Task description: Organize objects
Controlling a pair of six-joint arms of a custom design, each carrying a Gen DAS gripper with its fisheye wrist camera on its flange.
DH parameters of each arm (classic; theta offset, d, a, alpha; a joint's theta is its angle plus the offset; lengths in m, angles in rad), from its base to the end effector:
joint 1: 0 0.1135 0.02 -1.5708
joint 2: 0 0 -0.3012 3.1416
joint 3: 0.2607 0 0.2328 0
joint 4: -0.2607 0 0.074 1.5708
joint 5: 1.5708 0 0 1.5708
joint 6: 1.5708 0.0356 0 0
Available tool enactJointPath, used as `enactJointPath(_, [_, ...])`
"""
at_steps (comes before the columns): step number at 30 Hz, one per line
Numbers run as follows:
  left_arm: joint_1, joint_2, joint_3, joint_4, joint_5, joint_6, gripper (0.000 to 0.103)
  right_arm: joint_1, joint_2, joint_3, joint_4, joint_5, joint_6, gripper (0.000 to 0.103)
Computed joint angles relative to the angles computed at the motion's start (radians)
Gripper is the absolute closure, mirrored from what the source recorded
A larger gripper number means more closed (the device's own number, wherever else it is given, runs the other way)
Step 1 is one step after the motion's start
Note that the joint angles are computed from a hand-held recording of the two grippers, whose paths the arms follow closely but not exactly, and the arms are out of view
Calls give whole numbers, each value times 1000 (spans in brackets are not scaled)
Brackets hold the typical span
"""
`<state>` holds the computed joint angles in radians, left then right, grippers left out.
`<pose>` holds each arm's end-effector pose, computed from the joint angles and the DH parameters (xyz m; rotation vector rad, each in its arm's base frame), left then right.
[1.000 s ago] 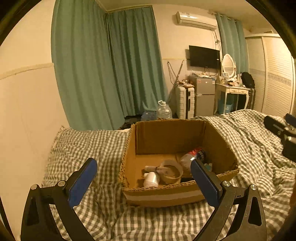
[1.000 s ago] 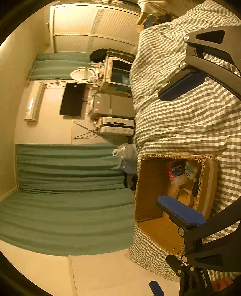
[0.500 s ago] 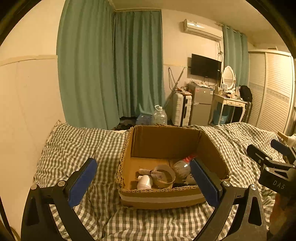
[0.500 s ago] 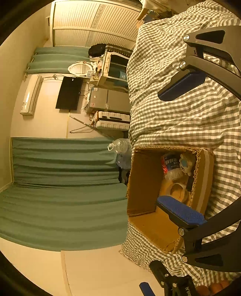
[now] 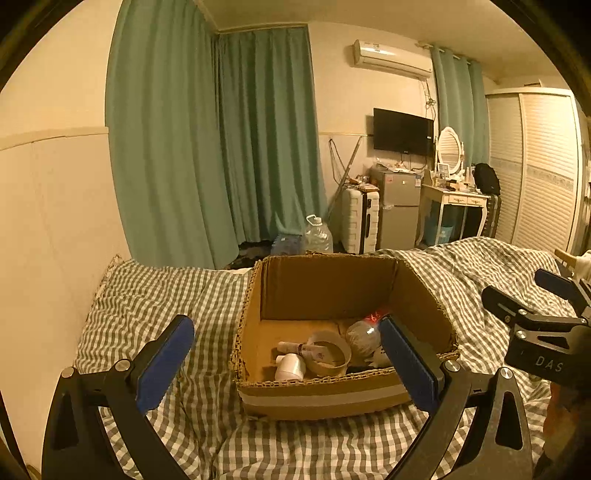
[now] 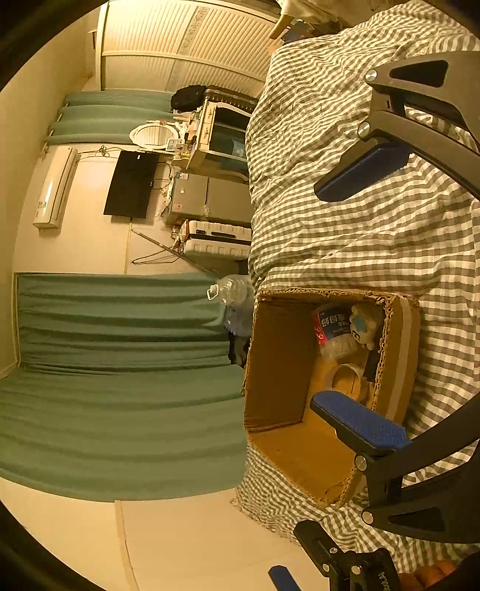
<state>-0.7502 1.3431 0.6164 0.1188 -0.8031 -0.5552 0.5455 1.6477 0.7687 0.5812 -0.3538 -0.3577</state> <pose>0.1938 -0.1456 0.2459 -0.2385 1.9644 0.0387 0.2804 0.1846 0.2474 -1.0321 1.5652 0.4596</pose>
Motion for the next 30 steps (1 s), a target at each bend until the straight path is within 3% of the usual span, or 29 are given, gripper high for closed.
enactJointPath(14, [18, 7, 0, -4, 47, -18, 0, 11, 11, 0, -4, 8, -17, 0])
enactJointPath(22, [2, 20, 14, -22, 6, -14, 0, 14, 15, -3, -3, 8, -20, 0])
enactJointPath(30, [22, 9, 5, -15, 55, -17, 0, 12, 20, -4, -3, 3, -21, 0])
